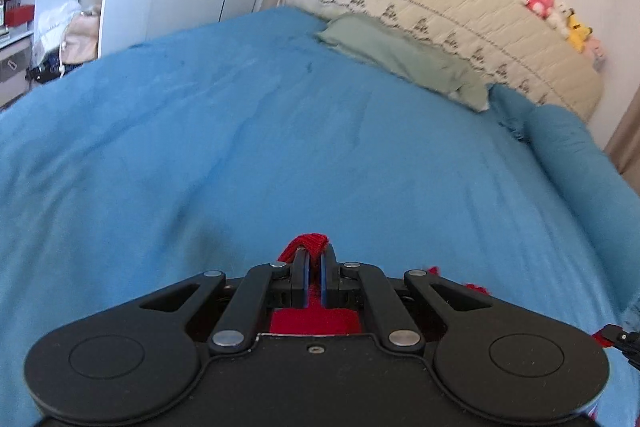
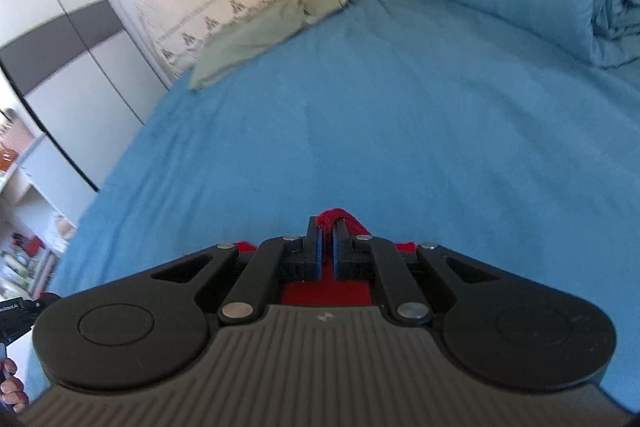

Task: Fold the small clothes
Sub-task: 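Lift the hem with both grippers and fold it toward the collar, then open both grippers and pull them back from the folded sweater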

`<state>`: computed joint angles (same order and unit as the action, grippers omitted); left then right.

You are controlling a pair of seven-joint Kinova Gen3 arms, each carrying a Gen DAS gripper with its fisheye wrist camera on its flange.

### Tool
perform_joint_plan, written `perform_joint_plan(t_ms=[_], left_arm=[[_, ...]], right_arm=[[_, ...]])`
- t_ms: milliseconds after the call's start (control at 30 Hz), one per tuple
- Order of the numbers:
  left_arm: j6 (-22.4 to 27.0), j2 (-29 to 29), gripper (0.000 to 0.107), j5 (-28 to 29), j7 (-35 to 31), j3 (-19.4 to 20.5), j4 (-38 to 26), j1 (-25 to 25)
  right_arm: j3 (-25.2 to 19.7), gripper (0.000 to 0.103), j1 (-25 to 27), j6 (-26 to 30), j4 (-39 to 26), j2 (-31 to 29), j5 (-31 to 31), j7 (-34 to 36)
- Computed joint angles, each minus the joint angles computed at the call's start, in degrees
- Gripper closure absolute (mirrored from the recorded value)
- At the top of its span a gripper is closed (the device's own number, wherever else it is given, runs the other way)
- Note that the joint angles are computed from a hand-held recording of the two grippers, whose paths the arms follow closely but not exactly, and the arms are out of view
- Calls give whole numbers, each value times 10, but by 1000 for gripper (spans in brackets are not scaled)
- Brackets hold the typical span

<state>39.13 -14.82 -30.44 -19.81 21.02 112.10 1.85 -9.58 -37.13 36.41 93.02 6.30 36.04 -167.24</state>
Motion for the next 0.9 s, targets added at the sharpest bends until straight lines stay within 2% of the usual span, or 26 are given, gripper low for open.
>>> perform_joint_plan(t_ms=[100,267,300,367,400,433,467,500,567,633,700,767,833,900], left_arm=[[-6,22,102,-26,29,13,3,-9],[6,64,102,-73,74,13,-9,10],[9,69,99,-78,78,9,-10,17],[13,75,79,-104,106,9,-8,27],[14,72,52,-113,115,6,-5,33],[16,69,34,-128,129,5,-1,40],[20,66,31,-140,136,13,1,38],[26,60,31,-149,134,12,2,48],[51,53,24,-150,103,0,-6,79],[81,38,6,-162,90,16,-6,100],[82,12,4,-162,73,33,12,115],[94,-3,4,-144,38,47,23,138],[130,-7,4,-139,35,91,31,140],[159,-6,4,-134,46,120,42,148]], right_arm=[[11,83,-6,-4,-5,30,23,-6],[32,83,-20,-1,-15,65,28,3],[35,82,-24,4,-20,71,28,9],[40,80,-33,13,-28,83,30,21],[35,75,-32,20,-32,89,41,18],[18,71,-23,26,-32,91,57,7],[8,56,-19,30,-31,90,67,0],[8,32,-25,32,-28,89,84,-11],[36,9,-68,45,-14,79,131,-46],[63,3,-111,46,6,61,177,-74],[48,0,-118,42,31,41,215,-80],[19,0,-128,74,47,27,248,-90],[5,0,-156,101,80,9,287,-122],[-32,0,-141,91,108,-7,288,-124]])
